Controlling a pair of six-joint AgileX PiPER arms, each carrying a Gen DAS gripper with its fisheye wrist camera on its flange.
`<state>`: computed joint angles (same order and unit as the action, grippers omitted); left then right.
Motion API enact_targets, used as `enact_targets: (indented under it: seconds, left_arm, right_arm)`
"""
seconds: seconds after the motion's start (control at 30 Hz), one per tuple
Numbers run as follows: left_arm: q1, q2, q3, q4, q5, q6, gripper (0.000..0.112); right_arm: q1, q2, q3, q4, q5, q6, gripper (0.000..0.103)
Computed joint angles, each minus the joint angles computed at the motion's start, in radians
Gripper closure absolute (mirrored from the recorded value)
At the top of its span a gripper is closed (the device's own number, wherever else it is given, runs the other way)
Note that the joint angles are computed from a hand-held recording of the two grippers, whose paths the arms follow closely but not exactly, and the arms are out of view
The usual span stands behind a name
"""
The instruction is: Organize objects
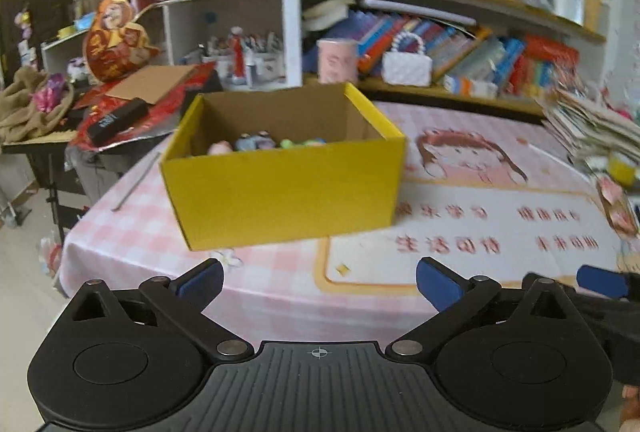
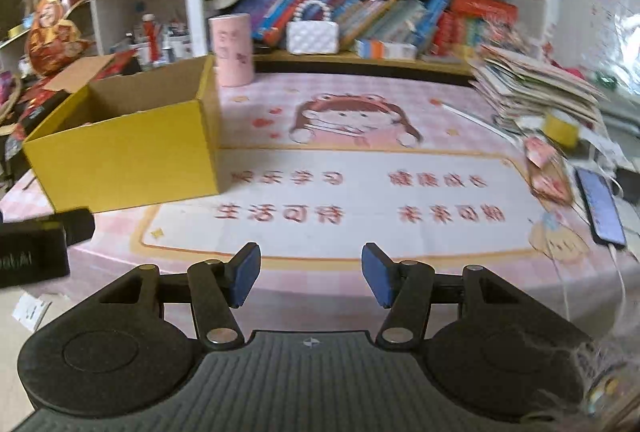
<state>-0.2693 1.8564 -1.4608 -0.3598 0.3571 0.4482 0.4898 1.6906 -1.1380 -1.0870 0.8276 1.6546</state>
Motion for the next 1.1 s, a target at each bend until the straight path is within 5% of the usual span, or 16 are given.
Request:
enact_targets:
  seconds: [0.3, 0.67, 1.1]
  left_arm:
    - [-0.067, -0.016, 0.044, 0.046, -0.030, -0.043, 0.009]
    - [-0.124, 0.020, 0.015, 0.329, 0.007, -0.341, 0.009]
    - [-0.148, 0.031, 0.002, 0.452, 0.030, -0.461, 0.009]
  right_arm:
    - [-0.007, -0.059, 0.074, -0.002, 0.061, 0.033, 0.044]
    - [-0.026, -0.076, 0.087, 0.002, 0.053, 0.000, 0.038]
    - [-0.020, -0.085, 0.087, -0.005, 0.065, 0.010, 0.005]
